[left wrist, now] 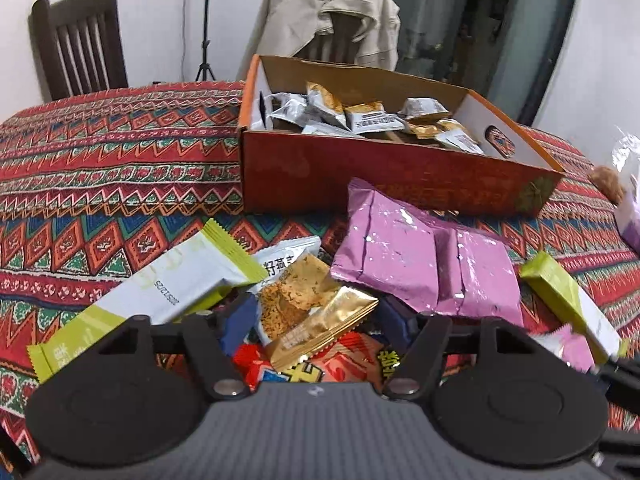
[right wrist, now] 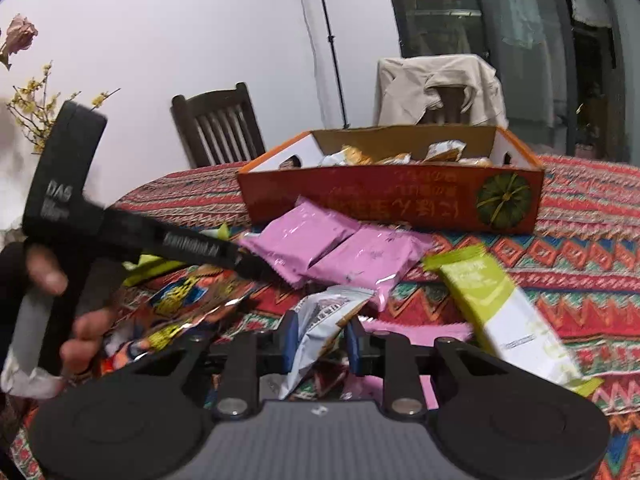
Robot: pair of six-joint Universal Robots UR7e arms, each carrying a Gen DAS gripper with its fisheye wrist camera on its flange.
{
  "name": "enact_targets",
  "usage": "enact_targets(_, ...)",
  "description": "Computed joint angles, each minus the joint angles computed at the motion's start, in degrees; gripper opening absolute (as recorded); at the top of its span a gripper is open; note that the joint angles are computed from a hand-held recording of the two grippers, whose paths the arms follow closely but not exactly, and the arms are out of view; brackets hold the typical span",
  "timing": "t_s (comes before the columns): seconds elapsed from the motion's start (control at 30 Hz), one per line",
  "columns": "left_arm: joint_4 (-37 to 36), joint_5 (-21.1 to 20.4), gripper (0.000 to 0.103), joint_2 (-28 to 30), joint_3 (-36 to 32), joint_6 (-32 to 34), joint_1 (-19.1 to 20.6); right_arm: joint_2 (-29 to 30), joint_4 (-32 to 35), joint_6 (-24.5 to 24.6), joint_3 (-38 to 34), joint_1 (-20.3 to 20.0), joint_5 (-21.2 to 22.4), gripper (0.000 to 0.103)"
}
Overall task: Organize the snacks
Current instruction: 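Grasp a gold cracker packet with the left tool while the right tool grasps a white packet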
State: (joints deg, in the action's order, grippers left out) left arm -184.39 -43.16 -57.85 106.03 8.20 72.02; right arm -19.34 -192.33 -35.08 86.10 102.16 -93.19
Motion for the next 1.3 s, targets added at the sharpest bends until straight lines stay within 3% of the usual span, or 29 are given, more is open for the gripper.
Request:
enact_targets(0.07,-1.93,1.05,0.045,0.47,0.23,2.07,-0.62,0.27,1.39,0.42,-0.61,-0.31,1.24,0.025)
enact_targets(0.1,-2.19,1.35,0.023,0.46,0.48,2.62,-0.95,0.21,1.51,0.74,-0.51,-0.53,2.04,0.025)
enact_targets(0.27,-7.68,-1.03,0.011,-1.13,5.06,5.37,-2.22,-1.21,-0.36,2.12,1.86,-1.36,4.87,0.017)
enact_targets(0.53,-24.86,1.95,0.011,-5.66,17.76,7.16,-9.91,-5.85,-6.58,-0.39,10.78,-1.35,7.33,0.012)
enact_targets(0.73,-33.47,5.06,0.01,-9.58,29.75,-2.52,-18.01,-10.43,-14.2,-4.3,19.62,-1.09,7.24,0.012)
enact_targets(0.97,-34.94,10.65,0.01,-11.64,37.88,-7.24,-25.3,-16.23,-20.75,-2.98,29.04,-1.6,7.08,0.012)
enact_targets(1.17,-38.23,11.21,0.011,-11.63,39.53,-4.82,-27.91,-17.59,-24.96,-3.08,32.46,-1.35,6.5,0.012)
enact_targets(1.3,-38.2,9.88,0.011,-11.83,38.85,-3.4,-27.55,-18.03,-25.98,-3.16,33.2,-1.12,5.92,0.012)
